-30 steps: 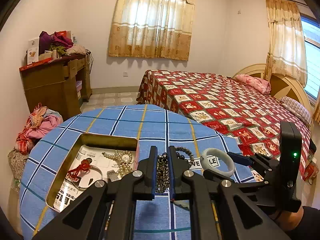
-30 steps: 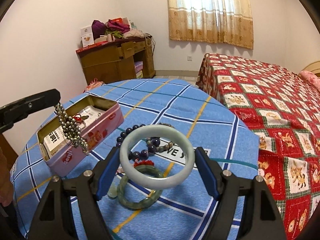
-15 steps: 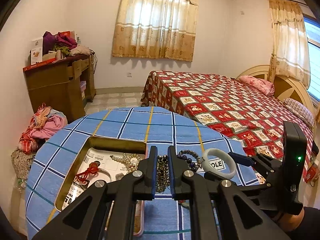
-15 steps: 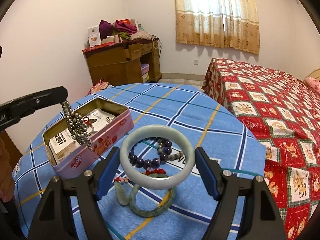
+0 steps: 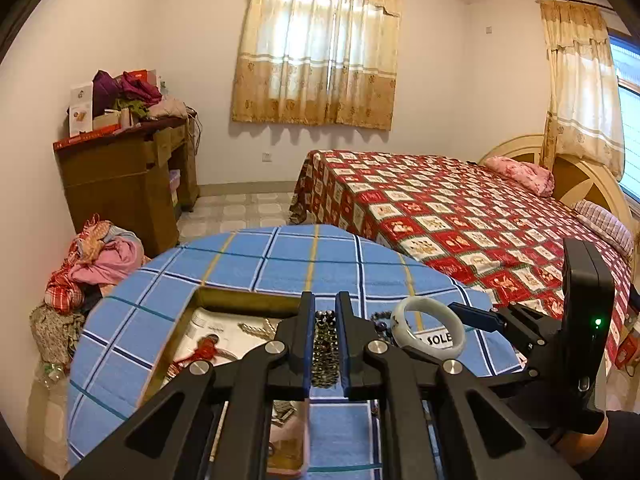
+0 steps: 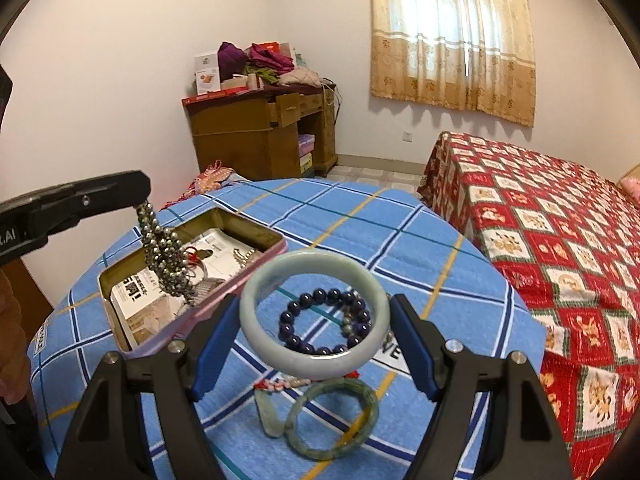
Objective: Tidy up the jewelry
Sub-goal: 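Lift and carry the gold chain and jade bangle toward the pink tin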
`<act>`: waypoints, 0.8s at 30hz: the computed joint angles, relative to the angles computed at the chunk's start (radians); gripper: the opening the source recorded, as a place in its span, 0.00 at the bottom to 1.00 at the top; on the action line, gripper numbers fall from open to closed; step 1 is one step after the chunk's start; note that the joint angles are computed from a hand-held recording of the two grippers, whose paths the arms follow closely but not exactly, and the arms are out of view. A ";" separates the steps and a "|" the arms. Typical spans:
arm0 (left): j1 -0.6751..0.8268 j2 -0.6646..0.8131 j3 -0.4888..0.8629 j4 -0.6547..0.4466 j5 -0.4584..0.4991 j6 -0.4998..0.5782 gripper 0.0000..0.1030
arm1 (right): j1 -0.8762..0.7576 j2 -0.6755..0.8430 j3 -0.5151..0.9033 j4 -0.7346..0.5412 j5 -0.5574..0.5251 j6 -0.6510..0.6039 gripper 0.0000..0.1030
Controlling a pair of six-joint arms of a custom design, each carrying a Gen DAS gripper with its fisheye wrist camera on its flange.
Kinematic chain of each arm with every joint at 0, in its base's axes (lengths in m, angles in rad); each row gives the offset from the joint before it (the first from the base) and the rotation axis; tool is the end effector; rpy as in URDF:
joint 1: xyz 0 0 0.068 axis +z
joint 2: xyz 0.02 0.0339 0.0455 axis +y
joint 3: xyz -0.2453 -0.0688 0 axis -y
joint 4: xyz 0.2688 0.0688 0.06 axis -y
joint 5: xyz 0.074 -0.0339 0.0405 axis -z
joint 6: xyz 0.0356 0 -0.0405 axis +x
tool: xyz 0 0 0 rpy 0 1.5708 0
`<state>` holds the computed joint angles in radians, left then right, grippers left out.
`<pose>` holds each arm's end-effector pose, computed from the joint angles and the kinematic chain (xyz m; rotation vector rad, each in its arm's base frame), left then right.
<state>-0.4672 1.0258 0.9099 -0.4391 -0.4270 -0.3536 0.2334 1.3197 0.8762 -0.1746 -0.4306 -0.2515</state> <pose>0.2363 -0.1027 0.2957 -0.1310 2.0672 -0.0479 0.3023 0.0871 0.2283 -0.7506 2.0260 0.4595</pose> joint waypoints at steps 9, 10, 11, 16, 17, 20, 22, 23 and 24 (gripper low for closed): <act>0.051 -0.008 0.035 -0.017 -0.009 0.052 0.09 | 0.050 0.026 0.063 -0.006 0.010 -0.011 0.75; 0.060 -0.009 0.037 -0.017 -0.008 0.059 0.09 | 0.058 0.031 0.072 -0.008 0.015 -0.012 0.75; 0.068 -0.011 0.038 -0.019 -0.008 0.062 0.09 | 0.066 0.037 0.081 -0.009 0.018 -0.013 0.75; 0.116 -0.024 0.046 -0.028 0.006 0.083 0.09 | 0.088 0.056 0.108 -0.006 0.019 -0.017 0.75; 0.130 -0.025 0.047 -0.029 0.015 0.087 0.09 | 0.093 0.061 0.114 -0.004 0.022 -0.017 0.75; 0.164 -0.026 0.049 -0.028 0.030 0.099 0.09 | 0.100 0.078 0.137 -0.008 0.021 -0.021 0.75; 0.189 -0.021 0.054 -0.029 0.051 0.103 0.09 | 0.103 0.088 0.154 -0.009 0.020 -0.029 0.75; 0.207 -0.014 0.057 -0.028 0.067 0.105 0.09 | 0.103 0.096 0.168 -0.014 0.020 -0.030 0.75; 0.214 -0.010 0.057 -0.025 0.072 0.107 0.09 | 0.104 0.105 0.181 -0.019 0.018 -0.029 0.75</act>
